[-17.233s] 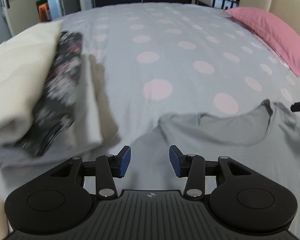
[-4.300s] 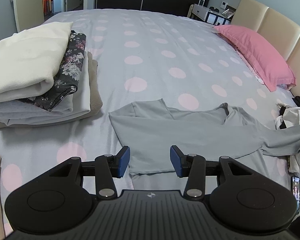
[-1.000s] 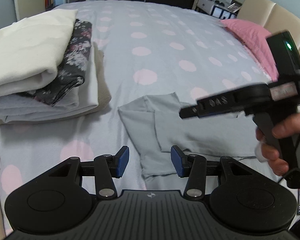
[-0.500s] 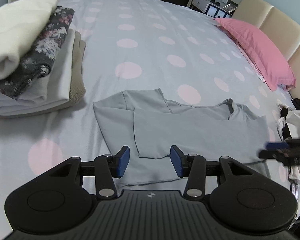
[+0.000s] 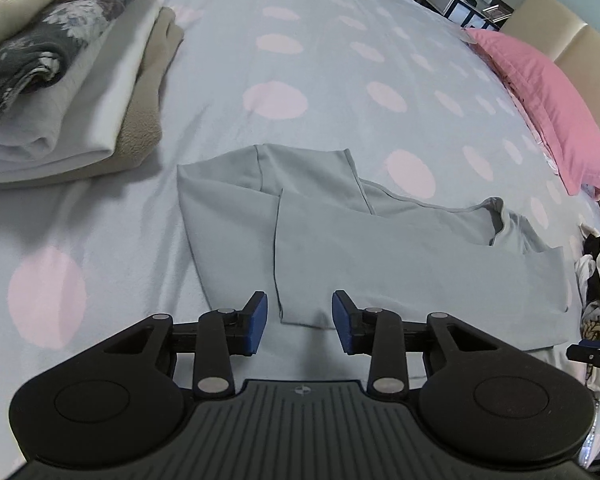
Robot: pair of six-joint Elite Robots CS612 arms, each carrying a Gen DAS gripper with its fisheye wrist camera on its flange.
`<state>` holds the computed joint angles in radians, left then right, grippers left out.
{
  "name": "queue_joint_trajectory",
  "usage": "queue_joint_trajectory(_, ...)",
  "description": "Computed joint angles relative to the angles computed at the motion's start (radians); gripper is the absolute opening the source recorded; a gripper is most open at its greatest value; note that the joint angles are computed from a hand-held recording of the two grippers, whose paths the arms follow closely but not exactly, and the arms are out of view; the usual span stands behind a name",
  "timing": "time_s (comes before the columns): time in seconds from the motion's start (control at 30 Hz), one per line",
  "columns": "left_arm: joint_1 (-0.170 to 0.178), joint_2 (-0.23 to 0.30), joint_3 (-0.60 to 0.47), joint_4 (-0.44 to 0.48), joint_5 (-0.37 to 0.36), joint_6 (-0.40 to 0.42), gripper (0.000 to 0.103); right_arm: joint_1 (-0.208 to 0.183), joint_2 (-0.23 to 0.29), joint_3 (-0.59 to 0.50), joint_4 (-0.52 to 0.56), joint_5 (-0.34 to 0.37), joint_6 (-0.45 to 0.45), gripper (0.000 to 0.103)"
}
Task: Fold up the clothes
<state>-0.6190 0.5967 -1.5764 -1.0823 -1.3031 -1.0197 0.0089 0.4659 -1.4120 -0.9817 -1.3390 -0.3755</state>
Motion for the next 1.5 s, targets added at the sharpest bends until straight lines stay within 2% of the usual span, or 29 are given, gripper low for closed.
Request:
queue_joint_trajectory(0.13,0.006,-0.003,0.020,0.008,-0.017,-0.002,0.026,0.006,0.008,-0.003,-0.023,-0.025,-0.074,0.074)
queue_joint_trajectory(0.3,0.005,-0.002,0.031,0.008,-0.020,0.001,0.011,0.003,0.010,0.013,-0.045,-0.060,-0.065,0.076)
queue_joint_trajectory(0.5,-0.004,-0.001,0.025,-0.106,0.007,0.025,0.007,-0.007,0.009,0.034,-0.093,-0.095,0.016,0.076)
queue_joint_trajectory(0.6,-0.006,-0.001,0.017,-0.180,0.015,0.004,0.006,-0.012,0.009,0.032,-0.085,-0.076,0.033,0.076)
queue_joint_trajectory(0.73,-0.009,-0.009,0.017,-0.253,0.041,0.001,0.006,-0.002,0.023,0.002,-0.068,-0.053,-0.065,0.078)
queue_joint_trajectory(0.87,-0.012,-0.015,0.015,-0.316,0.063,0.005,0.006,0.021,0.052,-0.037,-0.073,-0.084,-0.221,0.082)
queue_joint_trajectory(0.97,-0.014,-0.018,0.014,-0.362,0.077,0.012,0.006,0.032,0.074,-0.052,-0.122,-0.106,-0.260,0.082)
queue_joint_trajectory(1.07,-0.017,-0.022,0.014,-0.409,0.091,0.028,0.006,0.029,0.075,-0.043,-0.172,-0.091,-0.192,0.082)
queue_joint_trajectory(1.2,-0.023,-0.026,0.006,-0.449,0.114,0.051,0.006,0.010,0.052,0.000,-0.194,-0.037,-0.007,0.081)
queue_joint_trajectory(1.27,-0.025,-0.025,-0.001,-0.452,0.127,0.055,0.006,0.008,0.046,0.017,-0.212,-0.061,0.050,0.079)
queue_joint_trajectory(1.3,-0.026,-0.025,-0.005,-0.450,0.135,0.050,0.006,0.009,0.045,0.023,-0.220,-0.083,0.066,0.073)
queue_joint_trajectory(1.33,-0.025,-0.024,-0.009,-0.445,0.143,0.045,0.006,0.007,0.044,0.026,-0.223,-0.094,0.080,0.073)
queue_joint_trajectory(1.4,-0.025,-0.022,-0.017,-0.434,0.158,0.036,0.006,-0.001,0.039,0.031,-0.209,-0.080,0.107,0.073)
queue_joint_trajectory(1.5,-0.025,-0.029,-0.023,-0.357,0.178,0.016,0.006,-0.009,0.035,0.035,-0.192,-0.065,0.152,0.072)
